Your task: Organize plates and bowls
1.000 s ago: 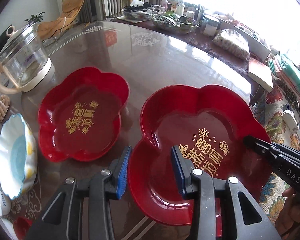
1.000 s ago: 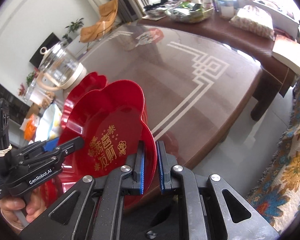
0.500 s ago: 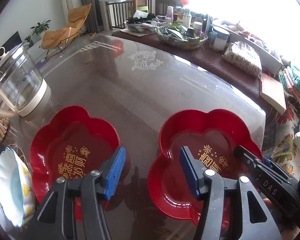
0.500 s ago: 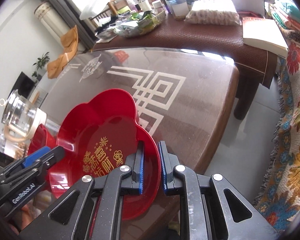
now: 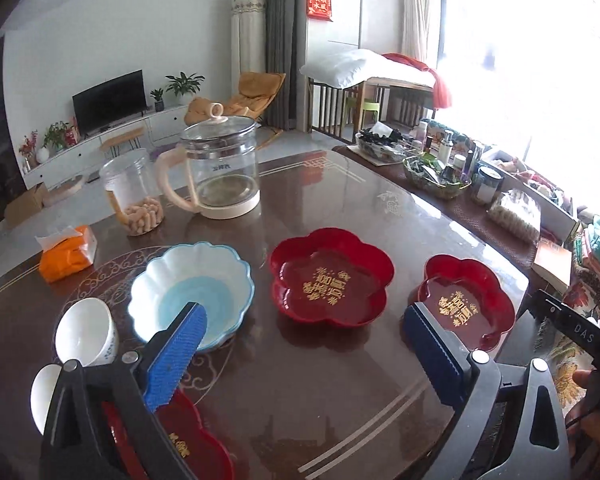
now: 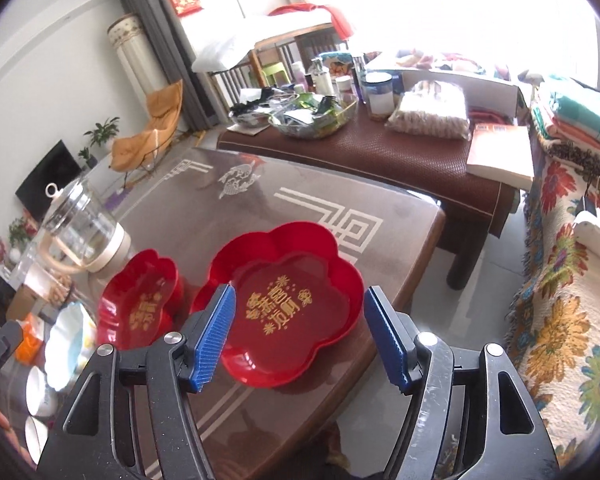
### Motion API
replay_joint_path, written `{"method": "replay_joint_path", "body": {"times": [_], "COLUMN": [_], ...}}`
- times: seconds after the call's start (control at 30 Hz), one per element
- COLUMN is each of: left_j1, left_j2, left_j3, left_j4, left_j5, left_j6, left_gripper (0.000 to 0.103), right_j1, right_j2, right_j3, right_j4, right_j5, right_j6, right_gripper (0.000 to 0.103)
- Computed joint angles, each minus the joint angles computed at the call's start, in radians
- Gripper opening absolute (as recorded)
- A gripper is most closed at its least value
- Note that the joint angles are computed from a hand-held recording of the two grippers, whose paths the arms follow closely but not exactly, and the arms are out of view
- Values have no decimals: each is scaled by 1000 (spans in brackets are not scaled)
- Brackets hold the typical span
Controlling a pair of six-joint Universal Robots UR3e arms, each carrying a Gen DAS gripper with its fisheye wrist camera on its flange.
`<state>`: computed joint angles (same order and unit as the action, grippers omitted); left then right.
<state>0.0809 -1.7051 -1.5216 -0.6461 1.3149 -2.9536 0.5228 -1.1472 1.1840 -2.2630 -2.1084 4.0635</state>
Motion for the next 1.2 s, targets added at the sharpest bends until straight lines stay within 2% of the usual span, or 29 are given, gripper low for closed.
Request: {"method": "replay_joint_path", "body": {"times": [0.17,0.27,0.33,0.37,0.43,0.5,0.53,0.57,0.6,0.63,0.7,0.83,1.0,1.2], "left_j1": [85,131,171,207,292,401,455,512,567,619,706,803,811,673], "left_j2": [221,328,392,428,501,585,629,674,716,752,796,786,708,578], "left_j3": [-235,-351,-419,-447,-493,-547,-577,-606,-631,-653,-680,-670,-606,-512], "left_j4": [35,76,85,60,-39,-152,-202,-252,-299,-341,-412,-517,-599,-592], "left_j5": [91,129,109,69,-31,-131,-169,-201,-224,-241,-257,-244,-254,-235], "left_j6": [49,92,128,159,233,328,376,428,479,526,601,649,637,541], "left_gripper": [99,99,99,99,99,99,99,99,99,99,99,99,99,99], "right_j1": [157,239,284,306,358,420,446,459,464,462,434,381,353,339], "right_j2": [117,208,261,278,294,312,330,342,359,377,372,409,490,349], "right_j3": [-283,-492,-611,-644,-644,-583,-545,-489,-469,-476,-450,-482,-660,-390], "right_j4": [221,344,405,402,304,89,-68,-252,-358,-380,-332,-205,41,-23], "right_j5": [-95,-144,-182,-201,-254,-345,-370,-353,-306,-251,-110,121,190,213], "right_j6": [32,5,-12,-31,-94,-199,-291,-405,-482,-512,-470,-331,-279,-179], "right_gripper": [71,71,74,74,74,74,75,80,81,81,81,81,81,81]}}
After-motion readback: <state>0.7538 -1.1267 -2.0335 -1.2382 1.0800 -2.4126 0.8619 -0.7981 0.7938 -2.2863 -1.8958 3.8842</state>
